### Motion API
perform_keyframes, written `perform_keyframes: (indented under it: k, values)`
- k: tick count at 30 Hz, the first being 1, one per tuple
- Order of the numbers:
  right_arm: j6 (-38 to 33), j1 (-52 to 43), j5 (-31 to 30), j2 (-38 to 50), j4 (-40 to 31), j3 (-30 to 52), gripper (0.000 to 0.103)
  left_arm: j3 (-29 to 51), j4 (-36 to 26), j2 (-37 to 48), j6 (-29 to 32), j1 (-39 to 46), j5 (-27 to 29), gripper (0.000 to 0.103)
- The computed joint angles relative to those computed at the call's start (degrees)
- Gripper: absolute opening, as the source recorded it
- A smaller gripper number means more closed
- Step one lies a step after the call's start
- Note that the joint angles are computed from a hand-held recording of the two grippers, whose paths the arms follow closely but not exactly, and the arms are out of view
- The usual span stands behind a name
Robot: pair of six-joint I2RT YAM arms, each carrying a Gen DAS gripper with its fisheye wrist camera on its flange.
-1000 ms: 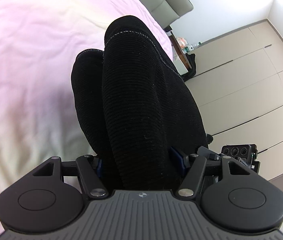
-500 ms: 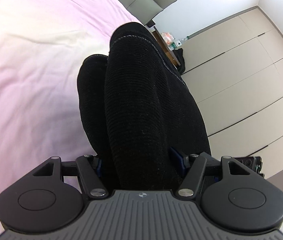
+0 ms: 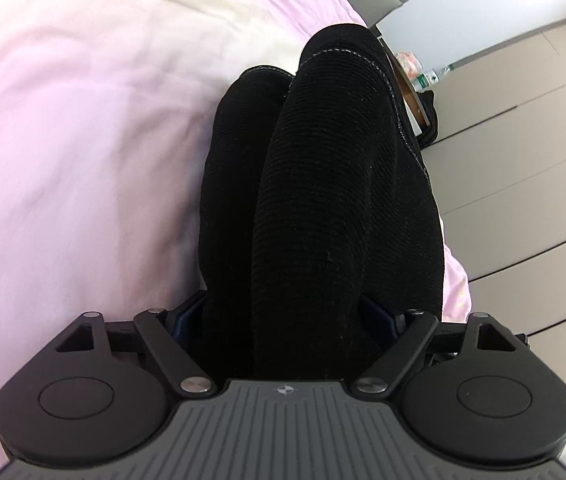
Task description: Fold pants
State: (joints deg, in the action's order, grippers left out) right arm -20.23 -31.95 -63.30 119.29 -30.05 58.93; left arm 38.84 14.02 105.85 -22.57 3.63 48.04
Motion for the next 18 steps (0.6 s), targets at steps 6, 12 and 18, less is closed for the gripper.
perform_keyframes:
  k: [6, 12, 18]
  values:
    - [-4.7, -1.9, 1.6, 0.0, -7.5, 0.6, 0.081, -1.5, -7.3, -6.5, 5.1, 0.3, -2.1, 0.097]
    - [-8.6, -3.6, 11.5, -7.7, -7.7, -4.8, 0.081, -5.3, -18.9, -17.5, 13.9, 3.4, -4.9, 0.097]
    - [-10.0, -1.5, 26.4, -21.6, -6.3, -13.7, 0.077, -9.9, -25.0, -30.5, 12.3, -0.6, -14.9, 0.097]
